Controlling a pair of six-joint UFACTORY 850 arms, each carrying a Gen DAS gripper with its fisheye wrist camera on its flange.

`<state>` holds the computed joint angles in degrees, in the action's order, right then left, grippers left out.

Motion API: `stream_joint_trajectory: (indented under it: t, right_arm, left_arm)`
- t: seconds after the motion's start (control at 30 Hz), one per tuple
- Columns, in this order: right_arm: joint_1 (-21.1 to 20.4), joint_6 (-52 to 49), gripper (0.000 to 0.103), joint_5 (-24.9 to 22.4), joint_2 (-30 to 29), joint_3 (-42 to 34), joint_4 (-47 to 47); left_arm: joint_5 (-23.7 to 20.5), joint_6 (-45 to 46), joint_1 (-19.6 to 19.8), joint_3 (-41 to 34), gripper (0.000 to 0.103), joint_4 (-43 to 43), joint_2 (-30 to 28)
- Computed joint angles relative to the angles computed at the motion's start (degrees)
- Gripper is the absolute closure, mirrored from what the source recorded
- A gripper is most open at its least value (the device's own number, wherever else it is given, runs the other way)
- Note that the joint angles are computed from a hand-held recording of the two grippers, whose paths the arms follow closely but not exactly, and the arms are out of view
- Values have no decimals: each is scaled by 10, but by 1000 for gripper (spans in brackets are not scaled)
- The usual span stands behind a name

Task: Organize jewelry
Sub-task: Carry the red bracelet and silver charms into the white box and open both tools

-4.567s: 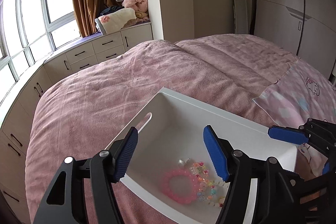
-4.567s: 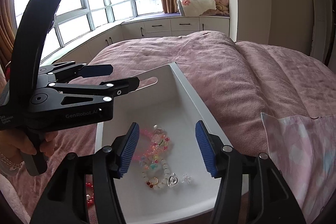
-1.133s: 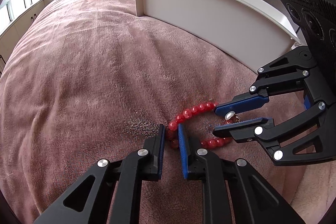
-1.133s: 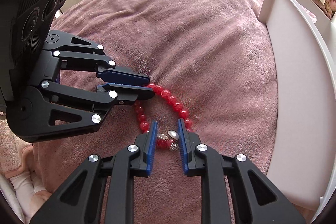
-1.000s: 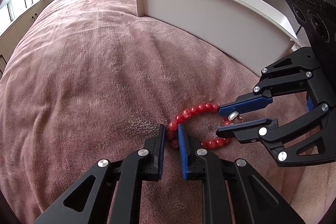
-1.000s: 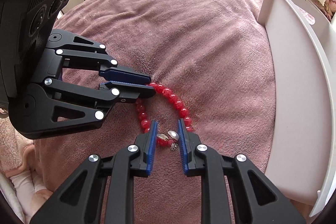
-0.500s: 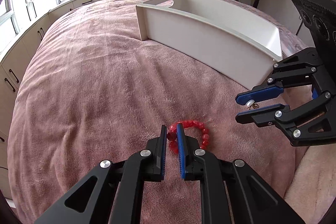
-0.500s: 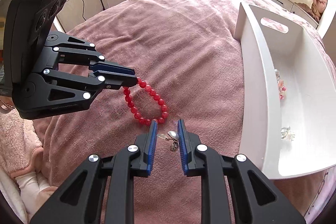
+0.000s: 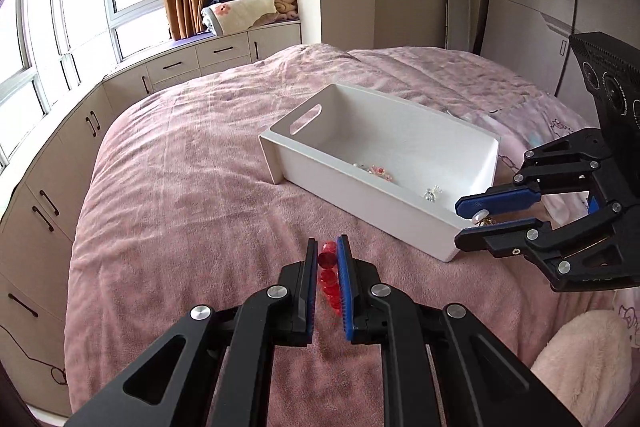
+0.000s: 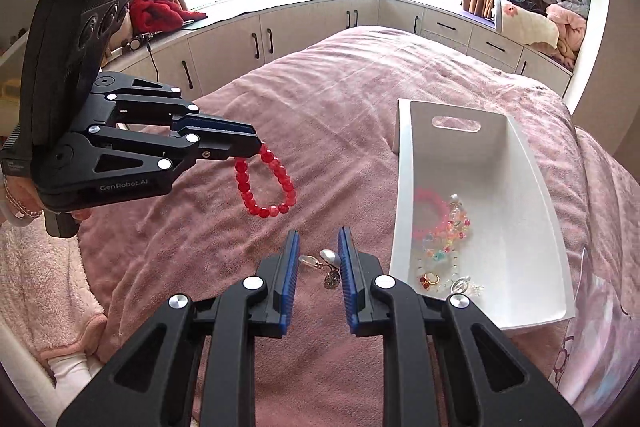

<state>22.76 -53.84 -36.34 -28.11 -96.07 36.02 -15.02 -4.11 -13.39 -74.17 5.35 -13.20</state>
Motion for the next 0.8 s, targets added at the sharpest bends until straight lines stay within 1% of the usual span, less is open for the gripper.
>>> stream_joint_trajectory:
  t: [0.03,0.17,0.23,0.33,0.47,0.6,0.8]
  right_arm:
    - [-4,-5,83,-2,3,-3,11]
    - [-20,-21,83,8,13,-11,51]
    - [-28,-23,83,10,15,-21,60]
    - [-41,-24,83,15,17,-33,70]
    - [-58,-24,83,15,11,-55,80]
    - [-77,-26,83,4,-6,-77,96]
    - [-93,1,83,2,-30,-90,76]
  left_arm:
    - [-3,8,-2,-10,88,-6,-1]
    - [-18,-2,-13,-59,88,15,-11]
    - [-20,17,-16,-86,88,-5,-20]
    - [-25,32,-23,-134,88,-11,-44]
    - [-51,73,-33,-211,88,-37,-90]
    - [-77,75,-47,-281,88,-20,-141]
    - [-128,86,-56,-392,88,-28,-233]
